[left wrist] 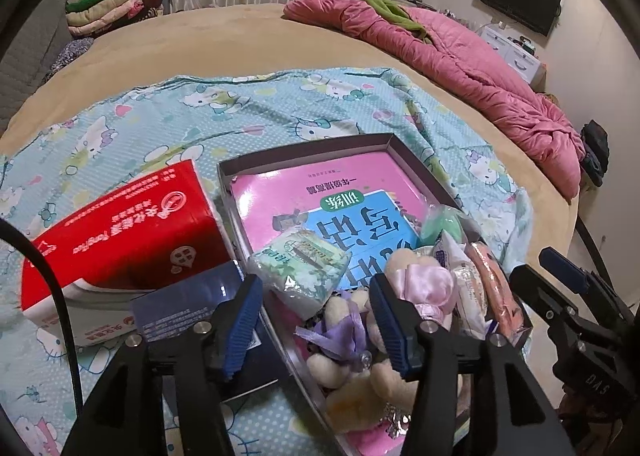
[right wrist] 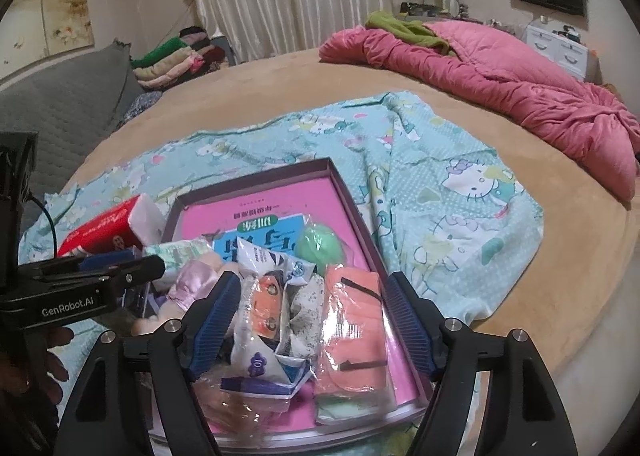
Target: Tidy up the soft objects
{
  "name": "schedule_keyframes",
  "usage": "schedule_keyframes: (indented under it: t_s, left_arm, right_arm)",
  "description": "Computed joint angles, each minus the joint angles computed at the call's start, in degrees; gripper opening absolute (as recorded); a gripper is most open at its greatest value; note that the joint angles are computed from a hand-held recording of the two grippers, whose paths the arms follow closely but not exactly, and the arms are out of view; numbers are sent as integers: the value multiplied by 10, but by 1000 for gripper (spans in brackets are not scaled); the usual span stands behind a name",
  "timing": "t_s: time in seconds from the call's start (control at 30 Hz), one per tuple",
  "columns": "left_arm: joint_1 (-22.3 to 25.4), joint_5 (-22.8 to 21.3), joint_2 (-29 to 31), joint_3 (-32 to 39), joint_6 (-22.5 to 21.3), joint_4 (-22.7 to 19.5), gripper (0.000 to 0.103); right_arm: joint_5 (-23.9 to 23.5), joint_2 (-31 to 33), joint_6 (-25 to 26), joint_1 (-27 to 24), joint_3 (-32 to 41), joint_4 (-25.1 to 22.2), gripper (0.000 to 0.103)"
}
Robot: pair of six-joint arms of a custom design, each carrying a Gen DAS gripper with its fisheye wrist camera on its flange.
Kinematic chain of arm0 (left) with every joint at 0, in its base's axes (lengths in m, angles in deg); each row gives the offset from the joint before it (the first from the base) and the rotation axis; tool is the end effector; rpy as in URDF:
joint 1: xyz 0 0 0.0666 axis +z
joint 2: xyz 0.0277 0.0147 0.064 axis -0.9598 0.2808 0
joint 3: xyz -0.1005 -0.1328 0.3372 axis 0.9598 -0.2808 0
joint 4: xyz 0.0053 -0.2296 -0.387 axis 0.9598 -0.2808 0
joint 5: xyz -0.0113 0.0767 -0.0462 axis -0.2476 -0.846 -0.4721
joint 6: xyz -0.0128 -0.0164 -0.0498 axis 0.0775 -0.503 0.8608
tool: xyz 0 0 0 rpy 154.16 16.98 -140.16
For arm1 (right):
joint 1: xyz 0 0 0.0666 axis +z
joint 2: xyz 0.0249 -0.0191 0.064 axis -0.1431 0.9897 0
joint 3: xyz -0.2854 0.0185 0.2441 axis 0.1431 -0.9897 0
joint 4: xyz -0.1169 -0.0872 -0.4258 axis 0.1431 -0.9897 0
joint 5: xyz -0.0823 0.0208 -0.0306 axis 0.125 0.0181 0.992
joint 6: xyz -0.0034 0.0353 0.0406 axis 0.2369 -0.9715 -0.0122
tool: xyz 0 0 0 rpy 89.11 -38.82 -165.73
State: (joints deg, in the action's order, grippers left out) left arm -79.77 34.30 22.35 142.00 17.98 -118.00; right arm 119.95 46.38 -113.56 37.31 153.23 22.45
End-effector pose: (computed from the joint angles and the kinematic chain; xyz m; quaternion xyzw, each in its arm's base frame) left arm 0.4994 -0.0670 0.4099 0.2222 0.9237 -0.1627 0.2663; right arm 0.3686 0.3454 0.4149 0.1606 0.9052 0.0155 0.3931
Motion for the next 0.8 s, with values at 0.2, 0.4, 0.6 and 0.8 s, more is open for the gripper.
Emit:
schedule_keyframes:
  t_s: [0.2,0.4,0.6,0.8]
  left_arm:
    - [14,6,-22,-6,0,-6,67]
    - [39,3,-57,-23,-13,-17,83]
    - [69,-4,-97,-44,-33,-33,83]
    - [96,-2,-119,-47,-43,-49,84]
  right_arm:
    - [17,2,-16,15,20,-9,80]
    - [30,11,-31,36,51,-19,82]
    - [54,26,-54,65,86,-41,93]
    - [60,36,-78,84,109,-69,93]
